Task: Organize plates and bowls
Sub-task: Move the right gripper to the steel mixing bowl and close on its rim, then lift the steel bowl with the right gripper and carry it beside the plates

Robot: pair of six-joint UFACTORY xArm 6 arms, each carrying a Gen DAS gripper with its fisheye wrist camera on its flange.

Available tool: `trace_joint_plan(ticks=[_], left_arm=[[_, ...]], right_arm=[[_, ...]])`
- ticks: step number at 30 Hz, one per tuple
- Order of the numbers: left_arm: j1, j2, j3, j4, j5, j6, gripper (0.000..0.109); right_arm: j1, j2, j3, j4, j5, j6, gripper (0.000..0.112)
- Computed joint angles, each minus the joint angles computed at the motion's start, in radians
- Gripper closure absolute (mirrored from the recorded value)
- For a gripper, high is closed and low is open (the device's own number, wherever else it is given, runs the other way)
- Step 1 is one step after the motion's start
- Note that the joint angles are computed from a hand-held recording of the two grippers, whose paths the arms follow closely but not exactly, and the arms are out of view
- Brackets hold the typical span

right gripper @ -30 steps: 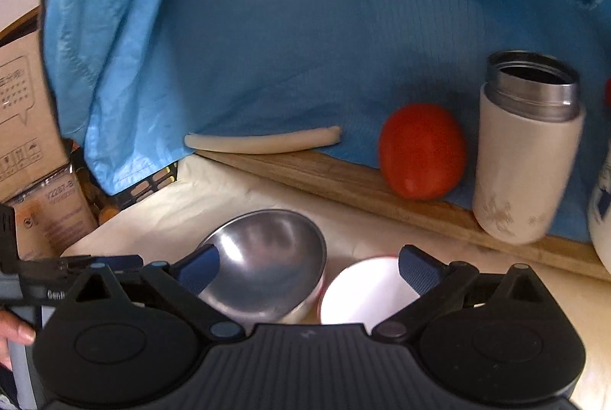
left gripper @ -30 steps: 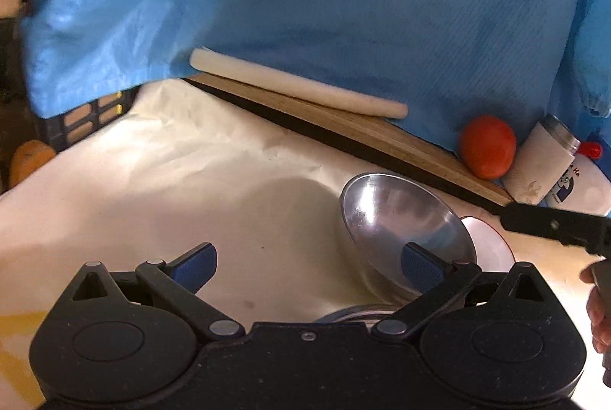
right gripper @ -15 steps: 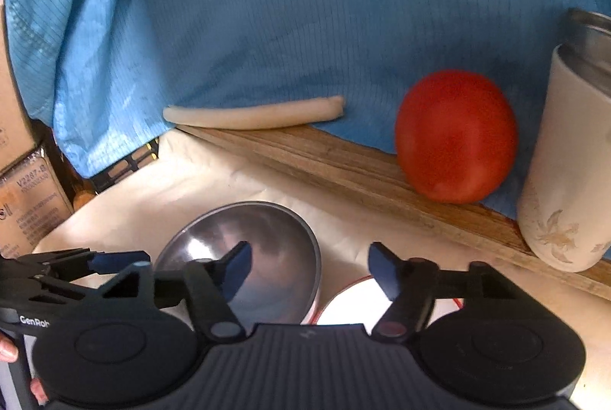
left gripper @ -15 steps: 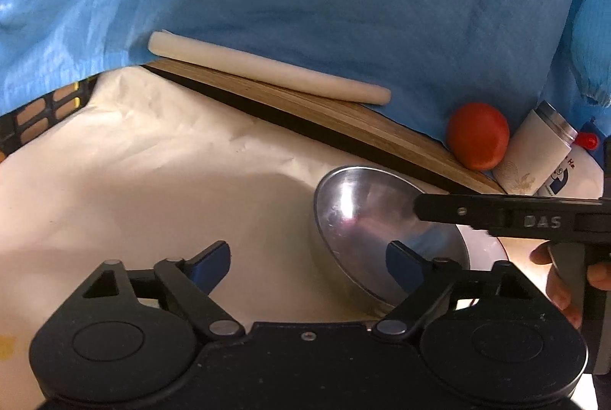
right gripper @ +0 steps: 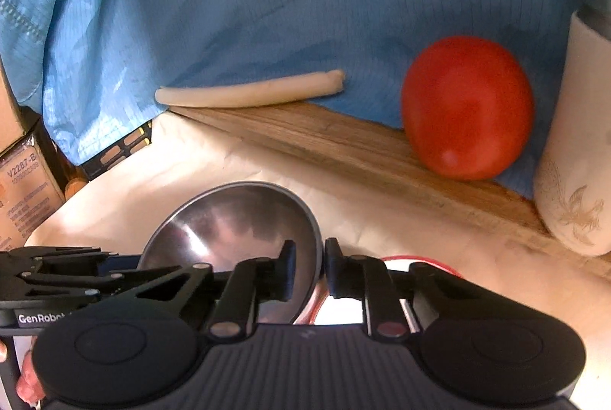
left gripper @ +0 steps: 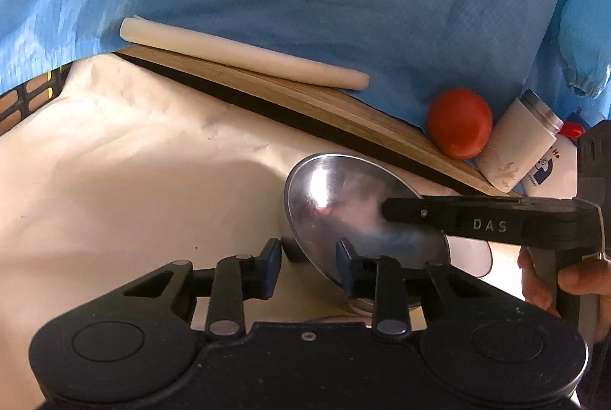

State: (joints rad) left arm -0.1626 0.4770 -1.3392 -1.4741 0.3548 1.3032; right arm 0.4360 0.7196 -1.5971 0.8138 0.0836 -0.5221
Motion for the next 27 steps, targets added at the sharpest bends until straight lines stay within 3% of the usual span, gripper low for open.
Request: trace_joint_plan(ticks=[9,18,27], left_arm=[[-0.017,-0.001,-0.004,-0.034,-0.059,0.000,0.085],[-0.009,-0.056,0.041,-0.071,-0.057,0.018,0.089],[-0.025,-0.205,0.166,-0.205,-0.027,0.161,0.090]], right_arm=[[-0.005,-0.009,0.015,-0.094,-0.002,0.124,0.103],[0.015,-0.053,0.050,0.041,-0.036,0.019,0.103],[0.050,-0.229,0.259,0.055,-0.146,0.019,0.103]])
